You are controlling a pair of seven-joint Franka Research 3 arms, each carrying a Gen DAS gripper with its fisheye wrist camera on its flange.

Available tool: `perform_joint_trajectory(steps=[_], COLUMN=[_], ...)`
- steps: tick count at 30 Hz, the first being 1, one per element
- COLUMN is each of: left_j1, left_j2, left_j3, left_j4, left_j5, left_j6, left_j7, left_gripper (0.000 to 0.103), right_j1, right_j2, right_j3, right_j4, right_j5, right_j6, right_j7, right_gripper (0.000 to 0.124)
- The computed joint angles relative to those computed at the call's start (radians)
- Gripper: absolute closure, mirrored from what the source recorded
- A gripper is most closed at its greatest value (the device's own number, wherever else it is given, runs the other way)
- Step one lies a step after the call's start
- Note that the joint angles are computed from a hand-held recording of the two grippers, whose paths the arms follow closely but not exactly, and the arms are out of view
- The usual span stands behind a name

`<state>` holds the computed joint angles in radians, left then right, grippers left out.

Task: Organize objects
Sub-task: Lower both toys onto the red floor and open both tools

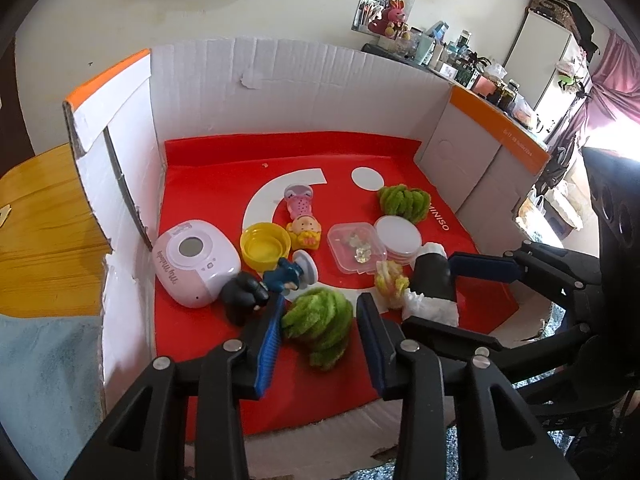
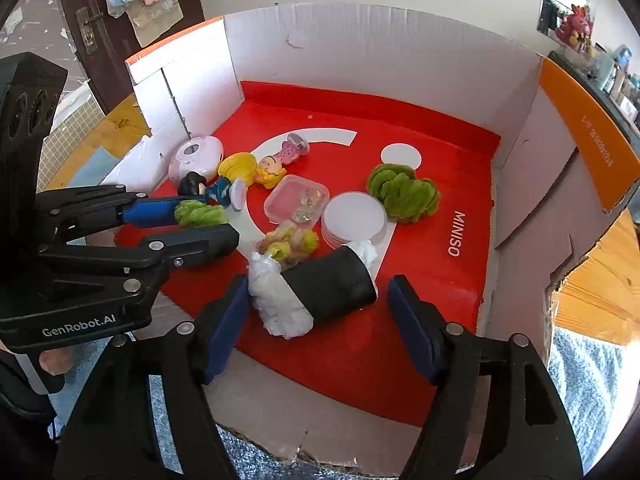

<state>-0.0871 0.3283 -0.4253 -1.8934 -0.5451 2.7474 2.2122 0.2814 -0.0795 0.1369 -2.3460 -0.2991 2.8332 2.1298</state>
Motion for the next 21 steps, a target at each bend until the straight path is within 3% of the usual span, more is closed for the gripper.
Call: perform_joint_trajectory(steps=[7, 21], left_j1=[0.012, -0.005], left_j2=[-0.025, -0.072], left_j3=[-0.009, 0.006], left_j4=[-0.021, -0.054], left_j5=[-0.043, -0.13], left_j6=[0.012, 0.013], left_j7=[0.038, 0.101], left_gripper=[0.049, 0.048], right_j1=[0.0, 0.012], right_j2=[0.036, 0.024], right_j3=[0.002, -0.011], right_j4=[0.03, 0.021], right_j5=[-0.039, -0.08], right_j6=[0.004, 0.014], right_j7=[0.044, 0.091], right_gripper=[0.054, 0.054])
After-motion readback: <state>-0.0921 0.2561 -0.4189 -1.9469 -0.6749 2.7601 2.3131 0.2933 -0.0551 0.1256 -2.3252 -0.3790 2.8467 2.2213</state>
